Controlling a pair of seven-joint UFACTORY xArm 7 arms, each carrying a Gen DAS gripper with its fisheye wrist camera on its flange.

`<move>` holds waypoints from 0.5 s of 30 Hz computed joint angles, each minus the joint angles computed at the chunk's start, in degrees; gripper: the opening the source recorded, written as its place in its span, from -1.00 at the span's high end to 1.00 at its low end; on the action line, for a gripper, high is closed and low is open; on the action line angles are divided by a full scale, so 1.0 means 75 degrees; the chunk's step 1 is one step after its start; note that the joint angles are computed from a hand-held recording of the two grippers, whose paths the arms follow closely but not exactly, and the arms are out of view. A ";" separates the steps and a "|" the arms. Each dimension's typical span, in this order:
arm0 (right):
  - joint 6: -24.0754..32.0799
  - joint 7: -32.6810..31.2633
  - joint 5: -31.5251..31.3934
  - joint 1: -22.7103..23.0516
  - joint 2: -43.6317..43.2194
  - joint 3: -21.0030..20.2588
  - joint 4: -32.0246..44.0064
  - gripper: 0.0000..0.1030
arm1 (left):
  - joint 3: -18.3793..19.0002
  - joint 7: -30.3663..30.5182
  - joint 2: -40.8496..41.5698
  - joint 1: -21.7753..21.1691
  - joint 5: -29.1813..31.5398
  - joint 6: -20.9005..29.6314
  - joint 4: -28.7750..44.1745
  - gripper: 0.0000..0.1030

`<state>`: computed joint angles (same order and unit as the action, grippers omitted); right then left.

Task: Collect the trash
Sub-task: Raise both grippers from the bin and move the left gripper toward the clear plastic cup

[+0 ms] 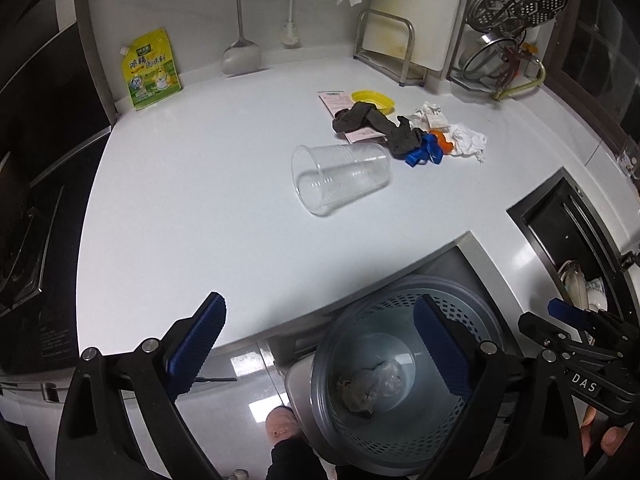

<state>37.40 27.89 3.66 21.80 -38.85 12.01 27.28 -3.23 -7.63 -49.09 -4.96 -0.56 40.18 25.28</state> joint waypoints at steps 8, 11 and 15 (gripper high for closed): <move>0.0004 0.0328 -0.0182 -0.0164 0.0330 0.0146 0.0223 -0.20 | 0.0195 0.0324 0.0483 0.0043 0.0006 -0.0362 0.0164 -0.81; 0.0030 0.0459 -0.0230 -0.0193 0.0373 0.0162 0.0255 -0.20 | 0.0265 0.0471 0.0616 0.0039 -0.0033 -0.0545 0.0181 -0.81; 0.0131 0.0668 -0.0272 -0.0225 0.0355 0.0179 0.0246 -0.20 | 0.0358 0.0780 0.1024 -0.0040 -0.0128 -0.0896 0.0310 -0.81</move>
